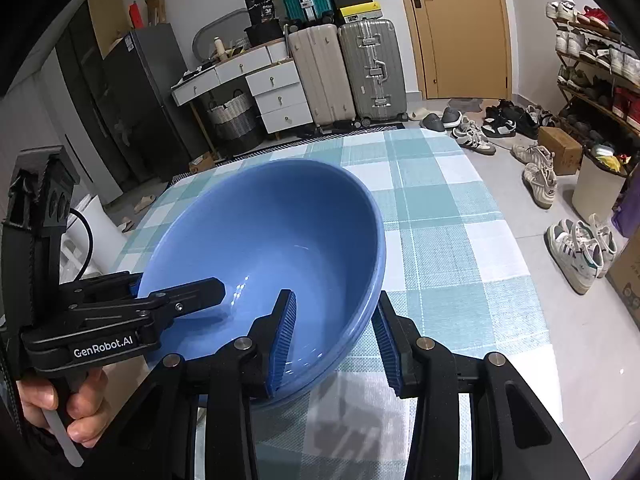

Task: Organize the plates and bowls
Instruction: 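Carry the nested blue bowls with both tools onto the cream plate stack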

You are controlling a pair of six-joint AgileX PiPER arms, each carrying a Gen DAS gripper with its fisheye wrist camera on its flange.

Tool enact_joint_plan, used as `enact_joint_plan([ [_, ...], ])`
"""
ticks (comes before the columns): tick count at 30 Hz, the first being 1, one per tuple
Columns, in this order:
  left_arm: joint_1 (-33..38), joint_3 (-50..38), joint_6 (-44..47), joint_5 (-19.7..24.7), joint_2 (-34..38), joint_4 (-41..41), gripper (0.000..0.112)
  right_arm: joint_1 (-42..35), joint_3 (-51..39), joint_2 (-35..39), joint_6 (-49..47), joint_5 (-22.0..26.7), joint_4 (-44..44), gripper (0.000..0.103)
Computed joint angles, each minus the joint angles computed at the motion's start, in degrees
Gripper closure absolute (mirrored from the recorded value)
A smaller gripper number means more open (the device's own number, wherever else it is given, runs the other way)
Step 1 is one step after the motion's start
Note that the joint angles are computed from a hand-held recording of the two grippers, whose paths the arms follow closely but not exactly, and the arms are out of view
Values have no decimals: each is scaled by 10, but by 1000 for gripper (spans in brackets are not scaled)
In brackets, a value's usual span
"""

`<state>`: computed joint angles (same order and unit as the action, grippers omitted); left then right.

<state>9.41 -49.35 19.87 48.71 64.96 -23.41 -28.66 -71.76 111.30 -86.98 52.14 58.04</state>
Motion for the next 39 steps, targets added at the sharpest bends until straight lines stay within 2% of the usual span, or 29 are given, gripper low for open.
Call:
enact_joint_plan([
  [20,-39,-18,-71,44,-83,46,70,-33,25,-48,-14,29,11,62],
  [27,-45,-32,-102,79,-124,64,70,-49,51,-80,-23,43,13,62],
  [39,-10,-65,-97,161,-190,50,70,-67,89,-132,-28,64,16,62],
])
